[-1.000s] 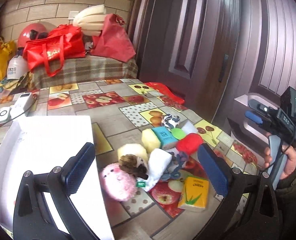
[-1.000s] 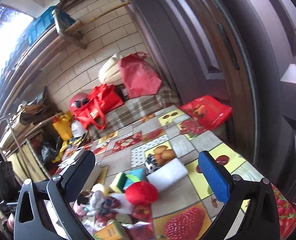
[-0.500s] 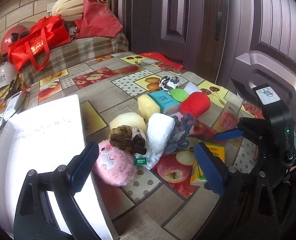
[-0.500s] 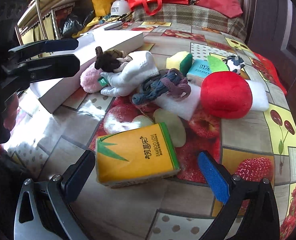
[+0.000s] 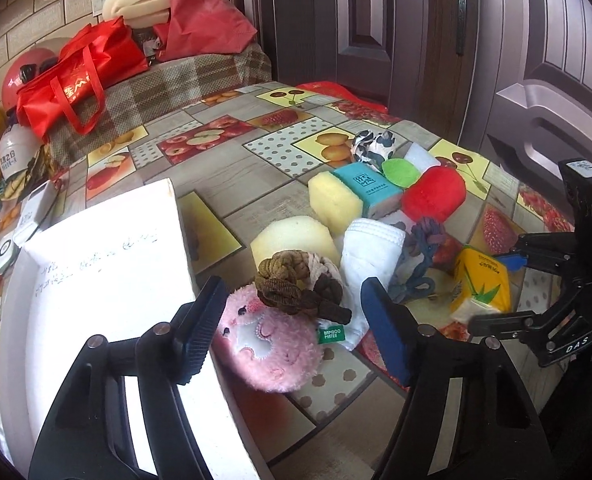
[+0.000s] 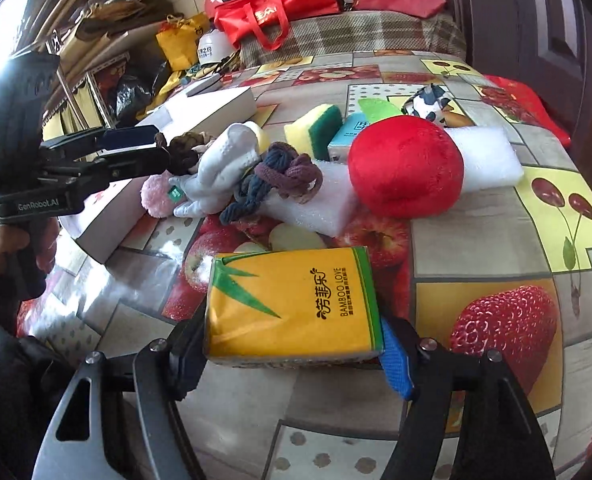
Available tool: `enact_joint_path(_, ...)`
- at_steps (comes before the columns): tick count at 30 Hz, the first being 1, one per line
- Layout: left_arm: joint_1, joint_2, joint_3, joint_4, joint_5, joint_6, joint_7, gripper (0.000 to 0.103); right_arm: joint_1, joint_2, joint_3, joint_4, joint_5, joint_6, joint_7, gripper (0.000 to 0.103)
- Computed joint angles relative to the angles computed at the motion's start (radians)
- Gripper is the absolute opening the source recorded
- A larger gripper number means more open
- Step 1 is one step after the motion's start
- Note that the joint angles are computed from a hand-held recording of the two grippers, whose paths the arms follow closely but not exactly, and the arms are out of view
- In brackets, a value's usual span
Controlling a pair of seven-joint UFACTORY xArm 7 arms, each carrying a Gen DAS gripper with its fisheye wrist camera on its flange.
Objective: Organize soft objects
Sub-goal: 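Grasp the brown rope ball with the left gripper while the right gripper grasps the yellow tissue pack, then carry both held items over the white tray and open both grippers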
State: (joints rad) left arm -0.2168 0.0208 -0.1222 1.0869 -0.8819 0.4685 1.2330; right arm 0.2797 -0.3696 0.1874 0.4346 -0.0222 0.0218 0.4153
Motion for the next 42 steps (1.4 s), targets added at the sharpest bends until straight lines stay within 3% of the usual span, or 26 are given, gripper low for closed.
enact_joint_path(3,-0.008,0.040,-0.008,0.033,0.081,-0.023,-0.087,0.070,-0.043,0.001,0.049,0.005,-0.024,0.004,0.027,0.073)
enact_joint_path(6,-0.017,0.079,-0.018,0.053,0.213,-0.050,-0.198,0.070,-0.042,0.014,0.044,0.016,-0.034,0.001,0.031,0.073)
enact_joint_path(9,-0.012,0.096,-0.030,0.058,0.291,-0.046,-0.262,0.044,-0.015,0.029,0.014,0.021,-0.023,-0.013,0.022,0.073)
enact_joint_path(11,-0.011,0.086,-0.040,0.031,0.321,-0.097,-0.265,0.038,-0.008,0.031,0.006,0.022,-0.018,-0.017,0.018,0.073)
enact_joint_path(15,0.017,0.032,-0.061,-0.012,0.113,-0.108,-0.116,0.032,-0.014,0.027,0.007,0.012,-0.010,-0.046,0.023,0.072)
enact_joint_path(19,0.011,-0.056,-0.016,-0.051,-0.181,-0.091,0.062,0.032,-0.073,-0.043,0.068,-0.030,-0.006,-0.128,0.064,0.072)
enact_joint_path(24,-0.022,-0.163,0.058,-0.088,-0.406,-0.112,0.192,0.032,-0.335,-0.225,0.336,-0.046,-0.005,-0.197,0.131,0.072)
enact_joint_path(28,-0.037,-0.234,0.097,-0.108,-0.510,-0.146,0.253,0.032,-0.515,-0.359,0.480,-0.020,0.014,-0.259,0.186,0.072)
enact_joint_path(34,-0.022,-0.330,0.153,-0.103,-0.588,-0.158,0.290,0.032,-0.700,-0.492,0.538,0.081,0.057,-0.291,0.241,0.072)
enact_joint_path(38,-0.005,-0.383,0.196,-0.032,-0.634,-0.156,0.328,0.032,-0.708,-0.484,0.459,0.172,0.064,-0.338,0.243,0.072)
enact_joint_path(42,0.014,-0.417,0.236,0.027,-0.669,-0.140,0.333,0.033,-0.749,-0.486,0.466,0.245,0.088,-0.356,0.236,0.073)
